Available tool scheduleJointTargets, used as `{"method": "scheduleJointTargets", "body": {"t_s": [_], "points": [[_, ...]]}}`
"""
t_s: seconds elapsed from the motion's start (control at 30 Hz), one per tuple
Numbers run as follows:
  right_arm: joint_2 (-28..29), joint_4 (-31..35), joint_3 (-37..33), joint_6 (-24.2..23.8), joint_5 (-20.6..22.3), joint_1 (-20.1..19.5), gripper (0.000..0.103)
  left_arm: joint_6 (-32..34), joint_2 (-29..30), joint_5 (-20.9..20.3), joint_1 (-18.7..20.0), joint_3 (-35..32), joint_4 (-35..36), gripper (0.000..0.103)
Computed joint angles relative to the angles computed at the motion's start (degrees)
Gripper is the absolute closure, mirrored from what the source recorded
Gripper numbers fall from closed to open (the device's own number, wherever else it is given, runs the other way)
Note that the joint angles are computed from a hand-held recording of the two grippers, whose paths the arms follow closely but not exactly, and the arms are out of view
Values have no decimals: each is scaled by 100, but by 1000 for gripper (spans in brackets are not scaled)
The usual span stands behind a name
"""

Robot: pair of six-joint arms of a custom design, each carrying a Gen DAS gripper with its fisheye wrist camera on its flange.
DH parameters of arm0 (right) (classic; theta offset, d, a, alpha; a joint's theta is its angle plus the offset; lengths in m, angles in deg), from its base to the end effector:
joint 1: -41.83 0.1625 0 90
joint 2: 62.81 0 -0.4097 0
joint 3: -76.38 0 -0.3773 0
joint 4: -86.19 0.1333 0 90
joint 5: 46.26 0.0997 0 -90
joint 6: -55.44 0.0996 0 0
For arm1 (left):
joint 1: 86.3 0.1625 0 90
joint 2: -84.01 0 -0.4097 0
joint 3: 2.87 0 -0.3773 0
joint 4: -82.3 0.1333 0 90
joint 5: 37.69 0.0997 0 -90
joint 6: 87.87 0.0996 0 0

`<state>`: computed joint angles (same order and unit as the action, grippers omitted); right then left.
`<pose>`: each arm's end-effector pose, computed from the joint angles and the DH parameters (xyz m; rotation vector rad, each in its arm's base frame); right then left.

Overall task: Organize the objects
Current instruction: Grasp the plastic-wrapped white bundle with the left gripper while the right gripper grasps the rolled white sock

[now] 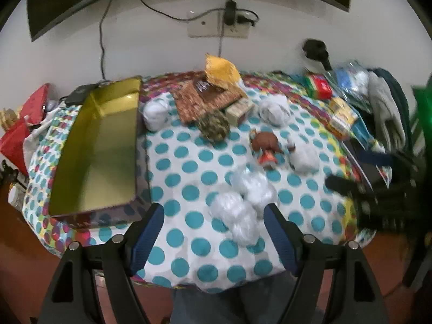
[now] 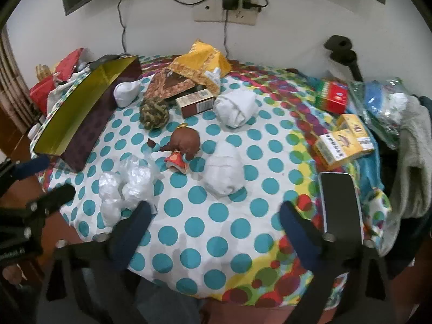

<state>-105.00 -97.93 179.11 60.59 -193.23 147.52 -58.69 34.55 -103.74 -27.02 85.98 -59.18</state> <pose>0.2108 -0.5663 0.1191 -0.1513 -2.1486 0.8394 -0.1952 -0.6686 0.1663 1.3012 2.3804 -0.2949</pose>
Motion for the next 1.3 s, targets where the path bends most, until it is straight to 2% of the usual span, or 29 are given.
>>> {"method": "scheduleJointTargets", "body": {"t_s": [0.07,0.17,0.27,0.43,0.53,0.7,0.77,0.87,1.2,1.27,1.3], "points": [[-26,65,5,-59,214,-112,33,122,-19,-19,25,94,36,25],[-2,232,-60,-32,334,-267,34,196,18,-88,53,121,138,25],[25,115,-80,-69,560,-420,36,229,111,-30,66,93,121,25],[109,84,-206,-193,680,-582,37,80,292,34,121,-61,257,25],[160,118,-308,-249,757,-669,45,-41,408,81,160,-196,405,25],[300,86,-498,-381,651,-730,49,-71,480,78,198,-319,612,25],[362,-14,-559,-449,556,-730,62,-111,490,53,209,-353,668,25],[351,-76,-558,-522,639,-747,67,-181,526,11,223,-400,767,25],[294,-428,-398,-535,873,-811,70,-412,708,185,218,-400,528,25],[275,-478,-359,-538,939,-824,70,-534,733,66,264,-450,483,25],[270,-494,-348,-551,949,-826,70,-580,758,2,285,-510,544,29]]}}
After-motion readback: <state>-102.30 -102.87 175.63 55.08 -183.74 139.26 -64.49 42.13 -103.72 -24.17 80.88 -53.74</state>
